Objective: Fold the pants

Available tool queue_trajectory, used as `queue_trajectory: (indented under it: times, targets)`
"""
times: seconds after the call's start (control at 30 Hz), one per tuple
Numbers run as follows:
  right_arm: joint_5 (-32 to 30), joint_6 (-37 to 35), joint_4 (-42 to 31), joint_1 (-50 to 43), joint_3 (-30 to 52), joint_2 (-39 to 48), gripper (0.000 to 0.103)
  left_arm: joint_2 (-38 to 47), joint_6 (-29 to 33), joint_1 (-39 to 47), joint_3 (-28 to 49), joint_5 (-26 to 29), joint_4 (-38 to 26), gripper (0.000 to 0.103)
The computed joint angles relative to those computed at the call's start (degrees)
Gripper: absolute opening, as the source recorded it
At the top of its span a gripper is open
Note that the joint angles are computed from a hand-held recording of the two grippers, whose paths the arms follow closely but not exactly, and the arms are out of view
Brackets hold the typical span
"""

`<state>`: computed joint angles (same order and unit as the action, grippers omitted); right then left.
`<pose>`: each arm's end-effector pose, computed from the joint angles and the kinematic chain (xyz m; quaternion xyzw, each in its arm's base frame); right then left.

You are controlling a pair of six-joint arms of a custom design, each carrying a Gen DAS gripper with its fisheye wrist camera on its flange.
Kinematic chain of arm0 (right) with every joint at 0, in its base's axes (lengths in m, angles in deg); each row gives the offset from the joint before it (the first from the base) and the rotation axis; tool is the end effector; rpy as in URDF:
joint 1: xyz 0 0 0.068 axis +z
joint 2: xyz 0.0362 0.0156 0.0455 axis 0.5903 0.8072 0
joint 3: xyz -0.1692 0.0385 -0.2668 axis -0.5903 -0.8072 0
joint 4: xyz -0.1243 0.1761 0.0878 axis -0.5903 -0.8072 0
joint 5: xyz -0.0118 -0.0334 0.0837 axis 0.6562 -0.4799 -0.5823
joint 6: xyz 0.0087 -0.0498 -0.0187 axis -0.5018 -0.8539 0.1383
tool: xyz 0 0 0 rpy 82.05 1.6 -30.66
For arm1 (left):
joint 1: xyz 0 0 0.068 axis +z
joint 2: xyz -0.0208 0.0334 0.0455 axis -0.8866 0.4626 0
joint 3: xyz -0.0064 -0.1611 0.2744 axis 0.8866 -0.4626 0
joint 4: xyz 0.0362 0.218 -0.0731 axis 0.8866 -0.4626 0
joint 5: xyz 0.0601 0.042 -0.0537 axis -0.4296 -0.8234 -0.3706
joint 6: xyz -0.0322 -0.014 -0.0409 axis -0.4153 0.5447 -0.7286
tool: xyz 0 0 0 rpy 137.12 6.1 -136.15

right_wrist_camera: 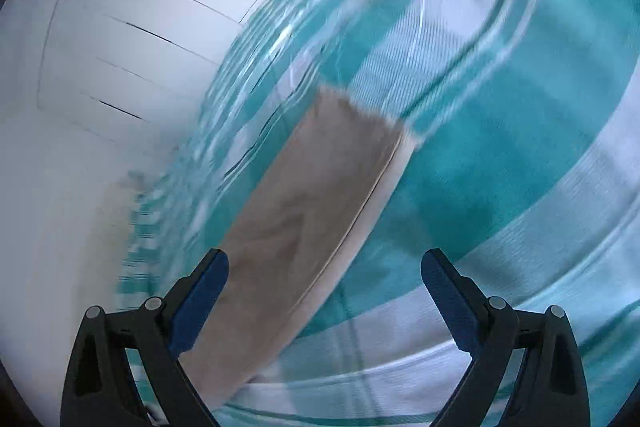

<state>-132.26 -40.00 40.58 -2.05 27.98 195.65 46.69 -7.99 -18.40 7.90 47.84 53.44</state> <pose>0.4040 -0.2825 0.1937 0.1862 0.8712 0.3520 0.2872 0.2214 0.2059 0.1315 -0.2055 0.9245 0.0871 0.3091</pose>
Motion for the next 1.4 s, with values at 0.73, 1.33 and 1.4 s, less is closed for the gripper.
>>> queue_trajectory:
  times: [0.73, 1.33, 1.4]
  targets:
    - [6.3, -81.8, -37.4, -11.6, -25.8, -34.6, 0.006, 0.2, 0.3, -0.7, 0.1, -1.6, 0.2, 0.103]
    - [8.3, -68.1, -14.5, -29.5, -59.2, -56.8, 0.07, -31.5, 14.1, 2.8, -1.8, 12.6, -44.8, 0.102]
    - [8.2, -69.0, -17.0, -24.3, -64.9, -63.1, 0.071, -37.3, 19.1, 4.7, -4.9, 15.1, -50.1, 0.102]
